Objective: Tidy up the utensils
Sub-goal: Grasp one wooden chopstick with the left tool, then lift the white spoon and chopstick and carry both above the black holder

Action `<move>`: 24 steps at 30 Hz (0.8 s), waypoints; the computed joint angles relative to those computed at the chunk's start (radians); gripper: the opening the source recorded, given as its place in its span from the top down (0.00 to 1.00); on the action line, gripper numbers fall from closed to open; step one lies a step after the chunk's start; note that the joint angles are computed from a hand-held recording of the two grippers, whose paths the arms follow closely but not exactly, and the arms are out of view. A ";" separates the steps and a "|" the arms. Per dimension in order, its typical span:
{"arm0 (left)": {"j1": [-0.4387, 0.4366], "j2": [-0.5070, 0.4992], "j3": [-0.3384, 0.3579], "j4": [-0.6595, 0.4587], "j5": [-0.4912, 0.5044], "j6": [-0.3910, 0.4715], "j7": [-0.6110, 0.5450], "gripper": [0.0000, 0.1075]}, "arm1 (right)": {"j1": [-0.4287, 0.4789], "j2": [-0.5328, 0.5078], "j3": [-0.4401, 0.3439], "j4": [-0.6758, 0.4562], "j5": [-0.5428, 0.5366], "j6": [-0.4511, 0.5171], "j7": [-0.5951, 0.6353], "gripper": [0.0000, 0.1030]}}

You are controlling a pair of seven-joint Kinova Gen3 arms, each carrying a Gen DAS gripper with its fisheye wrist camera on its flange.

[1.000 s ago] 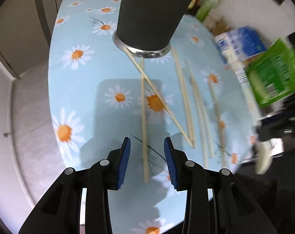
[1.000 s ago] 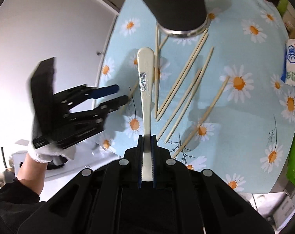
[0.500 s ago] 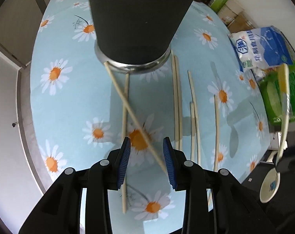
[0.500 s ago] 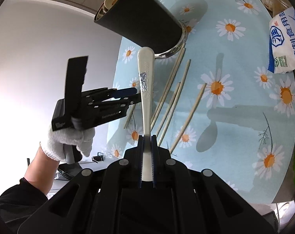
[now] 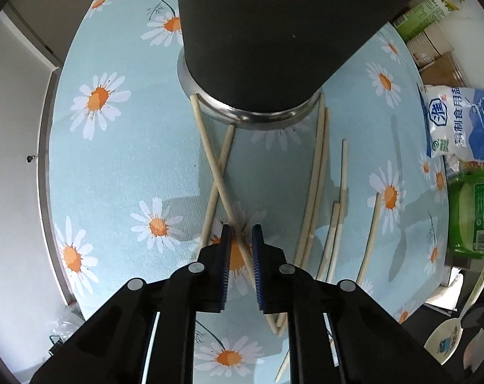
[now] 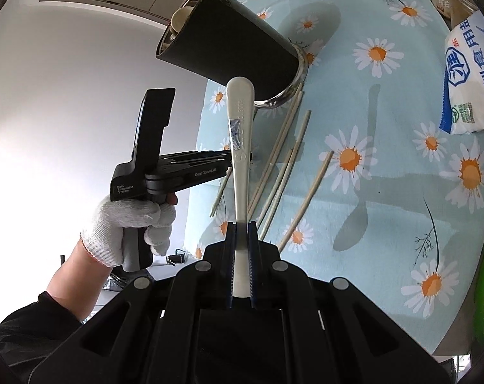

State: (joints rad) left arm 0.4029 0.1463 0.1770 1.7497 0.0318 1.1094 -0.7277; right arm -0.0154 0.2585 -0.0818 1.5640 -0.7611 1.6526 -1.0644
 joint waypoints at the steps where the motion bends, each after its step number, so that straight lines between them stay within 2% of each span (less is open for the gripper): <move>1: -0.001 0.000 -0.001 0.002 0.001 -0.003 0.003 0.92 | 0.000 0.002 0.000 -0.002 0.000 0.000 0.002 0.92; 10: -0.043 -0.100 -0.011 0.090 0.024 -0.054 0.025 0.95 | -0.016 0.009 -0.007 -0.014 0.012 -0.007 -0.017 0.92; 18: -0.065 -0.246 0.025 0.152 0.037 -0.068 0.054 0.97 | -0.072 -0.023 -0.024 -0.002 0.020 -0.075 -0.071 0.92; 24: -0.095 -0.345 0.015 0.223 0.097 -0.111 0.008 0.97 | -0.122 -0.047 -0.038 0.006 0.016 -0.133 -0.147 0.92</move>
